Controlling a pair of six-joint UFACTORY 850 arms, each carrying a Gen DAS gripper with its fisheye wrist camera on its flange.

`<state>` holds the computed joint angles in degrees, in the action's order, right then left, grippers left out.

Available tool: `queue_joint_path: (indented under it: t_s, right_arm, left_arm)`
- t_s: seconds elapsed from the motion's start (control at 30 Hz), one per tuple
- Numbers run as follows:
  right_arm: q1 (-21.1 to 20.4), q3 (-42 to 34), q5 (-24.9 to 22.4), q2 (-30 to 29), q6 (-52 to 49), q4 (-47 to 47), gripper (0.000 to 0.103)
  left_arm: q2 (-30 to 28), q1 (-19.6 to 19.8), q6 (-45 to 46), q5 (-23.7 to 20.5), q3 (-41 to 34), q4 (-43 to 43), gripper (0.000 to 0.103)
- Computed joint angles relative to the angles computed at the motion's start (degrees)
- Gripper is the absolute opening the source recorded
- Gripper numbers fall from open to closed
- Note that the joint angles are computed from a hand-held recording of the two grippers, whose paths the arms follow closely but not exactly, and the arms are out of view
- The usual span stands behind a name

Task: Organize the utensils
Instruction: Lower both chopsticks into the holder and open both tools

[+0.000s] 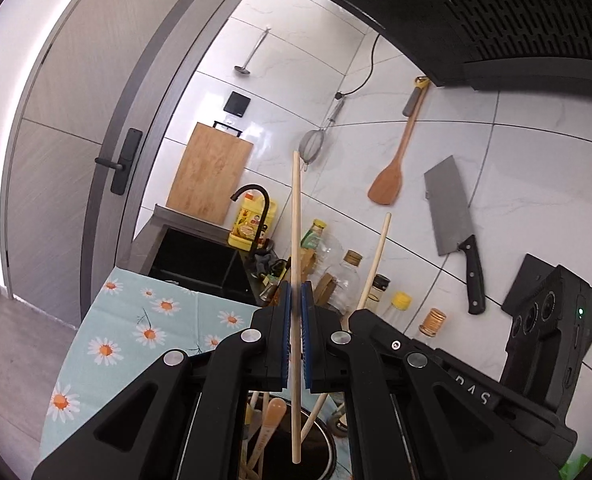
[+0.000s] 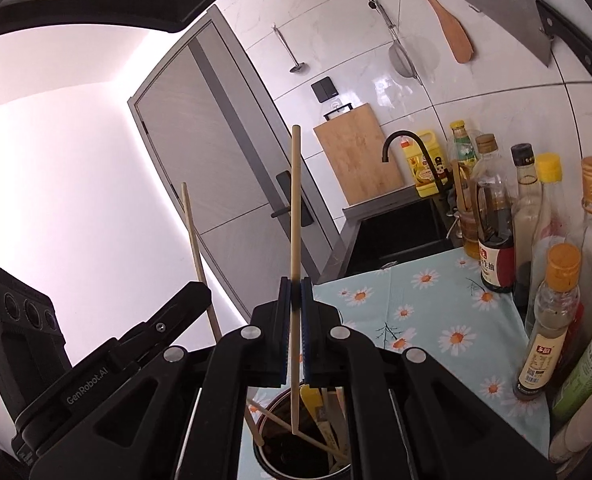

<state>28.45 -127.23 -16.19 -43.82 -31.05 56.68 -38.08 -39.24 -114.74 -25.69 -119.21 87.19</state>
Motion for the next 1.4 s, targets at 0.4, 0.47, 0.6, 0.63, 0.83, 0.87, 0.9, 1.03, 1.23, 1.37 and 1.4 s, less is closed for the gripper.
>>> queue_joint_path:
  t_s: [0.4, 0.47, 0.6, 0.63, 0.83, 0.87, 0.9, 1.03, 1.23, 1.37, 1.4]
  right_arm:
    - [-0.19, -1.23, -2.12, -2.53, 7.93, -7.21, 0.006]
    - [-0.13, -0.81, -2.24, -2.53, 8.89, -8.3, 0.006]
    - [-0.31, -0.05, -3.1, -2.4, 8.6, -7.31, 0.006]
    - [-0.31, 0.18, -3.06, -2.28, 8.49, -7.3, 0.006]
    - [-0.44, 0.48, -3.94, -1.87, 10.21, -8.33, 0.009]
    - [-0.5, 0.61, -4.06, -1.74, 11.08, -8.69, 0.012]
    - [-0.55, 0.82, -4.17, -1.54, 11.75, -8.82, 0.018]
    - [-0.55, 2.29, -3.8, -0.43, 10.46, -7.52, 0.019]
    - [-0.59, 4.13, -3.45, 1.08, 10.04, -6.61, 0.019]
    - [-0.47, 5.64, -3.79, 2.28, 9.32, -5.44, 0.019]
    - [-0.36, 6.43, -3.64, 2.88, 8.9, -5.13, 0.019]
  left_arm:
    - [-2.62, 0.52, 7.54, -0.17, -0.97, -7.69, 0.004]
    - [-2.75, 0.47, 7.77, -0.21, -0.67, -7.99, 0.004]
    - [-2.87, 0.39, 8.85, -0.02, -0.19, -9.08, 0.004]
    - [-2.91, 0.38, 9.49, 0.04, -0.25, -9.88, 0.004]
    - [-3.17, 0.03, 17.21, -0.79, -1.39, -16.13, 0.005]
    - [-3.17, 0.05, 18.52, -0.54, -1.47, -17.33, 0.005]
    - [-3.21, 0.03, 19.75, -0.73, -1.63, -18.54, 0.005]
    - [-2.94, -0.01, 20.47, -1.31, -1.38, -20.28, 0.005]
    - [-1.3, -0.08, 18.85, -0.52, 0.49, -19.8, 0.005]
    - [0.6, -0.58, 17.88, -0.66, 2.51, -18.38, 0.02]
    - [1.18, -0.7, 17.39, -0.71, 3.15, -17.91, 0.022]
